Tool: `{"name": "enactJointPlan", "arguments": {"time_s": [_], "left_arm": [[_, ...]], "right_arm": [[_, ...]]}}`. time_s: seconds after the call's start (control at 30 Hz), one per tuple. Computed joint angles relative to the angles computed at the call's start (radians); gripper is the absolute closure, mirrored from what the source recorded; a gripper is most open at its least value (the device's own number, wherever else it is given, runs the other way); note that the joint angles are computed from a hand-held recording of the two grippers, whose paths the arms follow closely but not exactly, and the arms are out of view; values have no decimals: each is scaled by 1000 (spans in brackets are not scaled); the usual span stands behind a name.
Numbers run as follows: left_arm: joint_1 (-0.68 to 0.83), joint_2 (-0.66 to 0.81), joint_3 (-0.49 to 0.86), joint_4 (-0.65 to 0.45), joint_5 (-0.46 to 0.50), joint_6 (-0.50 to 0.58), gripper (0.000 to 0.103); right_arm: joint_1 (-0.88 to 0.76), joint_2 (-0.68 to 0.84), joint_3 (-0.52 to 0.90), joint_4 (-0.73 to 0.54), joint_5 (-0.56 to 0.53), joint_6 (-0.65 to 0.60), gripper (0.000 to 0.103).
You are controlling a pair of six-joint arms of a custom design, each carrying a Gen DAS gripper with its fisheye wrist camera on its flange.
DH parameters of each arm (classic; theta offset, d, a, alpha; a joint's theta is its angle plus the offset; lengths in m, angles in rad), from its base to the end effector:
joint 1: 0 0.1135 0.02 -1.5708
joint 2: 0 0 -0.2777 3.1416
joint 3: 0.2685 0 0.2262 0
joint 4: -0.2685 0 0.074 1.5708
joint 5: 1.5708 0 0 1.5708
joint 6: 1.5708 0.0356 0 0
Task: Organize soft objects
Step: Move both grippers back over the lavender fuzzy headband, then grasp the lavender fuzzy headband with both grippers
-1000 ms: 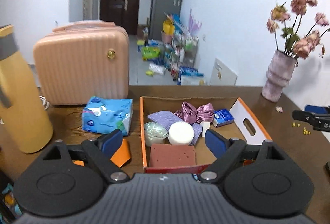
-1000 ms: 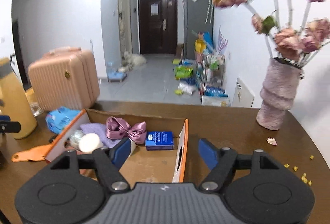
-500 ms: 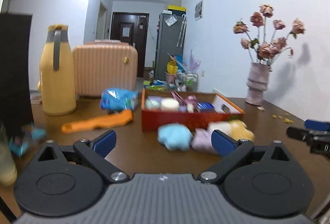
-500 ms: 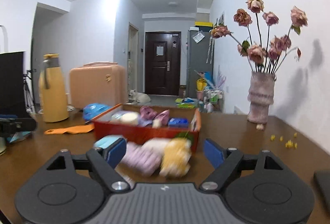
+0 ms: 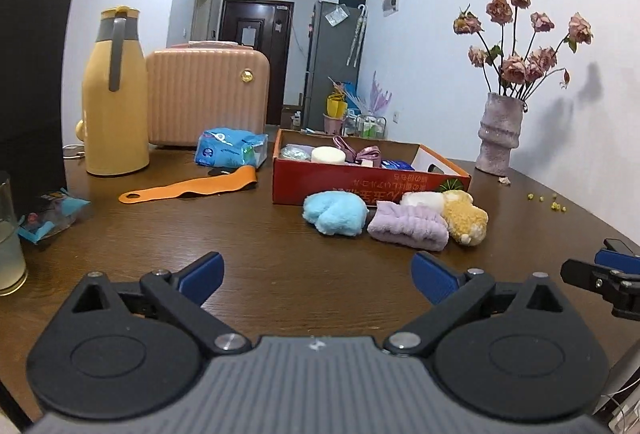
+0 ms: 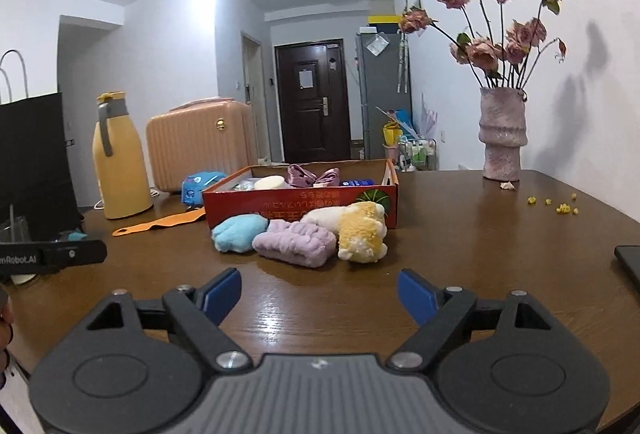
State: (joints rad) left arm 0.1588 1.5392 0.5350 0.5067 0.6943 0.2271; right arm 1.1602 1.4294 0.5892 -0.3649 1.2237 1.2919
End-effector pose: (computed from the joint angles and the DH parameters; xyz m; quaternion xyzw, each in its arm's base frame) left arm 0.2682 0.0199 0.1909 0.2014 0.8017 -0.1948 0.5279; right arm 0.1113 0.1717 0.1856 0.1572 0.7963 -0.0508 0.5819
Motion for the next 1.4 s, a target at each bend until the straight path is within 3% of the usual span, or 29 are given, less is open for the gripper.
{"name": "enactJointPlan", "arguments": {"time_s": [0.13,0.27,0.37,0.47,0.57,0.7,0.8,0.97,1.13,1.27,1.33,1.4], "left_arm": [[-67,68,83,-25,-15,-25,2],[-182,195,269,-122,-25,-44,25],[-278,347,462,-182,-38,-42,41],[-354,513,731,-372,-74,-31,50],[-390,684,1014,-599,-77,-16,54],[-386,796,1182,-746,-37,2,73],[-382,770,1130,-704,-36,-14,85],[-330,591,886,-630,49,-1,86],[-219,362,556,-609,144,26,86],[-131,256,407,-708,195,104,83],[-103,219,365,-696,202,123,75],[-92,204,347,-665,196,115,60]], "right_arm": [[-144,-65,-112,342,-106,-272,28],[-362,-35,-164,668,-315,-541,47],[-547,60,-139,845,-508,-664,58],[-696,180,-62,930,-675,-698,61],[-796,295,21,965,-770,-667,61],[-858,386,118,890,-845,-633,63],[-864,414,118,923,-873,-625,74],[-826,309,40,913,-879,-630,78],[-703,63,-116,821,-893,-569,79],[-564,-59,-134,647,-834,-471,76],[-506,-83,-142,609,-794,-431,73],[-470,-76,-143,603,-747,-413,73]]}}
